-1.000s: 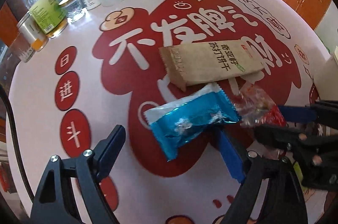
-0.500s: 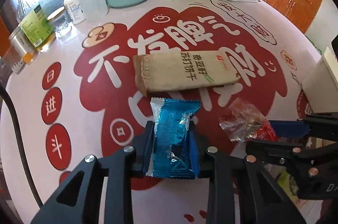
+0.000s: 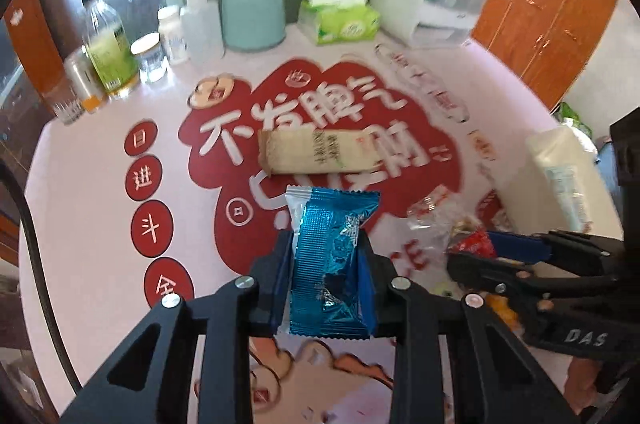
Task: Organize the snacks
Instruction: 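Grasp the blue wrapped cake with the left tool while the right tool grasps the red-labelled bread, then carry both snacks over the white tray and open both tools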
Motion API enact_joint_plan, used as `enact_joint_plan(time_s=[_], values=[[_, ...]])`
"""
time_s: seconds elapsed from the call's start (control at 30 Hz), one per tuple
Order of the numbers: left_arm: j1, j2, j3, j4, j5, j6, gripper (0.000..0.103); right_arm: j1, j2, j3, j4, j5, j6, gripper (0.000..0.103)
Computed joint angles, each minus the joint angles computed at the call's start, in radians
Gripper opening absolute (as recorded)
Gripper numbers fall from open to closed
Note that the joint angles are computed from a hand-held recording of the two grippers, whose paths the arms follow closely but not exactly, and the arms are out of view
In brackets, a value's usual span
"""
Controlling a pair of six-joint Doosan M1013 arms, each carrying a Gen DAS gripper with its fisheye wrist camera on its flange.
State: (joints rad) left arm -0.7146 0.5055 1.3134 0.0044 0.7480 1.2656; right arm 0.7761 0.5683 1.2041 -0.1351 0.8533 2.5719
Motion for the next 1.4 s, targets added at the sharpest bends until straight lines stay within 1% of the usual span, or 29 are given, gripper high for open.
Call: enact_joint_plan(time_s=[0.1,0.2,0.3,0.4,0.5,0.6,0.7,0.77,0.87,1.0,1.07,1.2,1.23,1.27,1.3,1.33,1.37,1.4], values=[[-0.025,-0.041,0.02,-0.01,-0.017,-0.017,0.028,0.02,-0.036,0.029,-0.047,-0.012,0.031,0.047],[-0.049,-0.064,0.022,-0.04,-0.019,-0.03,0.028,0.044,-0.08,0.064,-0.114,-0.005,0.07,0.047],[-0.083,-0.083,0.018,-0.061,-0.021,-0.053,0.028,0.066,-0.141,0.118,-0.168,-0.011,0.106,0.047],[-0.132,-0.095,0.009,-0.02,-0.023,-0.115,0.028,0.086,-0.208,0.181,-0.235,-0.017,0.139,0.047],[-0.182,-0.089,-0.022,0.018,-0.014,-0.193,0.028,0.098,-0.277,0.245,-0.285,-0.007,0.15,0.047],[-0.232,-0.058,-0.082,0.033,-0.005,-0.25,0.028,0.103,-0.346,0.312,-0.332,0.016,0.162,0.047],[-0.271,-0.02,-0.146,0.065,0.013,-0.304,0.028,0.095,-0.402,0.371,-0.354,0.039,0.175,0.047],[-0.295,0.013,-0.198,0.081,0.035,-0.33,0.028,0.084,-0.441,0.414,-0.374,0.059,0.195,0.047],[-0.321,0.072,-0.29,0.094,0.093,-0.352,0.028,0.067,-0.474,0.451,-0.401,0.095,0.217,0.047],[-0.341,0.143,-0.405,0.127,0.181,-0.37,0.028,0.045,-0.5,0.482,-0.422,0.127,0.231,0.047],[-0.348,0.182,-0.467,0.15,0.232,-0.374,0.028,0.037,-0.503,0.487,-0.437,0.143,0.224,0.047],[-0.351,0.231,-0.545,0.175,0.302,-0.379,0.029,0.01,-0.495,0.497,-0.435,0.143,0.196,0.048],[-0.349,0.239,-0.557,0.172,0.312,-0.373,0.032,0.003,-0.489,0.494,-0.423,0.152,0.18,0.049],[-0.349,0.246,-0.567,0.166,0.321,-0.366,0.045,-0.004,-0.484,0.492,-0.406,0.165,0.159,0.05],[-0.348,0.251,-0.575,0.157,0.333,-0.361,0.076,-0.008,-0.476,0.488,-0.394,0.182,0.143,0.05],[-0.346,0.252,-0.576,0.149,0.34,-0.362,0.09,-0.009,-0.472,0.49,-0.395,0.189,0.14,0.05],[-0.347,0.247,-0.564,0.155,0.334,-0.375,0.101,-0.009,-0.469,0.494,-0.395,0.19,0.138,0.051],[-0.35,0.235,-0.54,0.172,0.312,-0.395,0.101,-0.01,-0.472,0.499,-0.387,0.183,0.135,0.051]])
